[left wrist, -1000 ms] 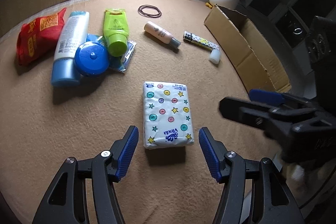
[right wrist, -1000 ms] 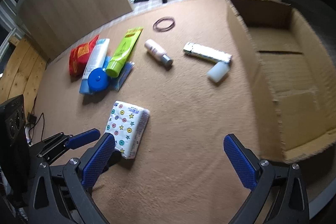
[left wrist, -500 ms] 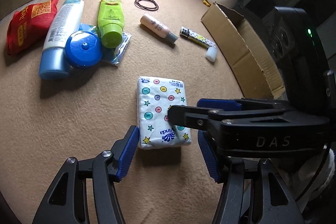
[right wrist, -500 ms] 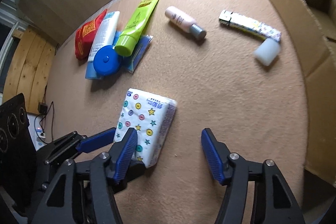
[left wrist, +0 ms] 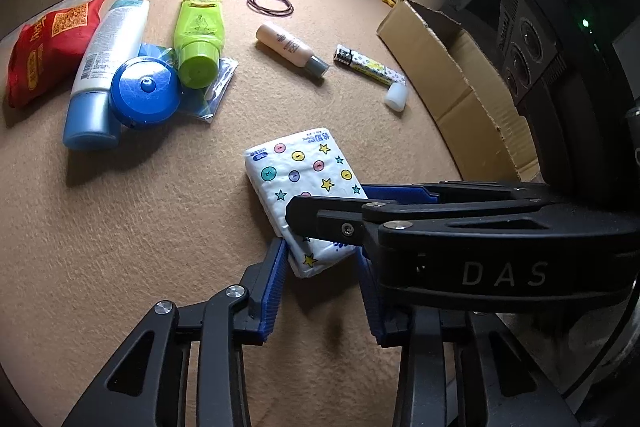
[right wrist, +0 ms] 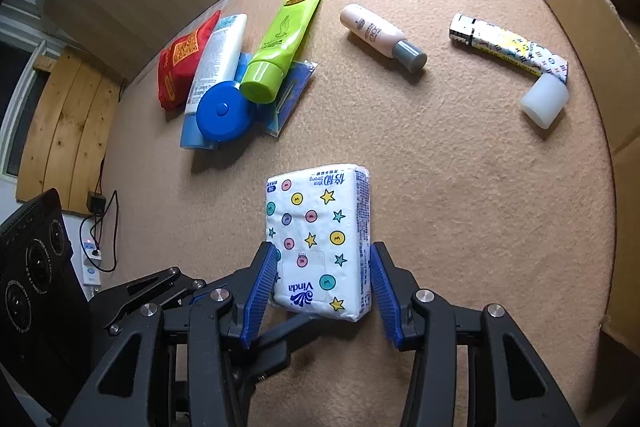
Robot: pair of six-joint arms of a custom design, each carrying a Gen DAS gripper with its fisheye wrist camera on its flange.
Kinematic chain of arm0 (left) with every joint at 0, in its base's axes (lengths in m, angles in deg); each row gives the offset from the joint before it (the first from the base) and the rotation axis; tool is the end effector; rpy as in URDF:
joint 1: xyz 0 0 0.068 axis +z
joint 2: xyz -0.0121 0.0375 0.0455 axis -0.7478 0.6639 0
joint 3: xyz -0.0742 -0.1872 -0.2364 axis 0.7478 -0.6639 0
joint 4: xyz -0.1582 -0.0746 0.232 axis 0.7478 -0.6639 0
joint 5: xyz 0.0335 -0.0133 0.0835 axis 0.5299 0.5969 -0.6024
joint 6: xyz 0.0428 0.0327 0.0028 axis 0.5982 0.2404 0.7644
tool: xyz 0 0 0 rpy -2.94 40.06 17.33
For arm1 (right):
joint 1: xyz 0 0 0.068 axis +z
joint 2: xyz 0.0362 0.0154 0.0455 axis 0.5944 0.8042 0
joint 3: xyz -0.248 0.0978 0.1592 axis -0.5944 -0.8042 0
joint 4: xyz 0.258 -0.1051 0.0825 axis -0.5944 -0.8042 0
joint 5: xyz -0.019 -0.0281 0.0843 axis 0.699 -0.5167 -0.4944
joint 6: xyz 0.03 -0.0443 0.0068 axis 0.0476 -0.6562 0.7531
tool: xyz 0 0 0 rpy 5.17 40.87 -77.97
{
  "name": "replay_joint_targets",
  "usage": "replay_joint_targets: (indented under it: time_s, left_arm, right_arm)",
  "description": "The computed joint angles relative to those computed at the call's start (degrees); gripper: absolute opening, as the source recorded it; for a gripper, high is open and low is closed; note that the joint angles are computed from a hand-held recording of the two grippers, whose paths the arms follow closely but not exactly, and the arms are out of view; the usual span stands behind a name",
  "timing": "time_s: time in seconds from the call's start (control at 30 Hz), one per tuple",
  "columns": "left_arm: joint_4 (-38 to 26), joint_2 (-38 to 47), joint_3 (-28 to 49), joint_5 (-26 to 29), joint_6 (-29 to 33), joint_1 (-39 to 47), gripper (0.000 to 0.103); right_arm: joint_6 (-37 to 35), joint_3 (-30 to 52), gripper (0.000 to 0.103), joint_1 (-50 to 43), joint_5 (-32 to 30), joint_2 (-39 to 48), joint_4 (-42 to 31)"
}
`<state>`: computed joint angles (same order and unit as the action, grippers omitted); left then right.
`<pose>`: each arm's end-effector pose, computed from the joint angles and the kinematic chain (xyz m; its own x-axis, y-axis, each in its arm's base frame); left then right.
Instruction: Organize objects
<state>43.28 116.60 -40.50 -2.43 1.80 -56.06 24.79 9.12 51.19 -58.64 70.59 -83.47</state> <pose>0.1818 -0.0333 0.1426 -0.8947 -0.2548 -0.3668 -0.1028 0.9168 -0.3860 0.2818 0.0918 0.1068 -0.8977 -0.4019 -0.1805 -0.4385 0.7765 0.4525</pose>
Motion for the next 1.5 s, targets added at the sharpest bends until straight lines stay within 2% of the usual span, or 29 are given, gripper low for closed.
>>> replay_joint_targets:
  time_s: [0.43, 0.77, 0.93, 1.17, 1.5]
  left_arm:
    - [-1.85, -3.09, 1.78, -3.75, -3.33, -4.99, 0.038]
    - [-4.7, -3.66, 8.56, -8.39, -5.16, -12.12, 0.038]
    - [-3.51, 0.24, 13.89, -9.67, -5.34, -16.08, 0.038]
    - [-0.59, 10.55, 23.54, -10.99, -4.53, -21.68, 0.038]
    - [1.15, 23.79, 34.79, -10.99, -3.57, -26.86, 0.038]
  right_arm:
    - [-0.57, -2.04, 0.044, -1.41, -0.71, -4.36, 0.95]
    - [-3.89, -1.73, 0.044, -7.57, -2.9, -11.06, -2.86]
    - [-6.44, 0.23, 0.044, -13.05, -4.1, -13.92, -6.36]
    - [-9.15, 3.46, 0.044, -21.58, -4.7, -15.64, -8.98]
    - [-10.49, 8.68, 0.044, -31.34, -4.53, -10.94, -9.31]
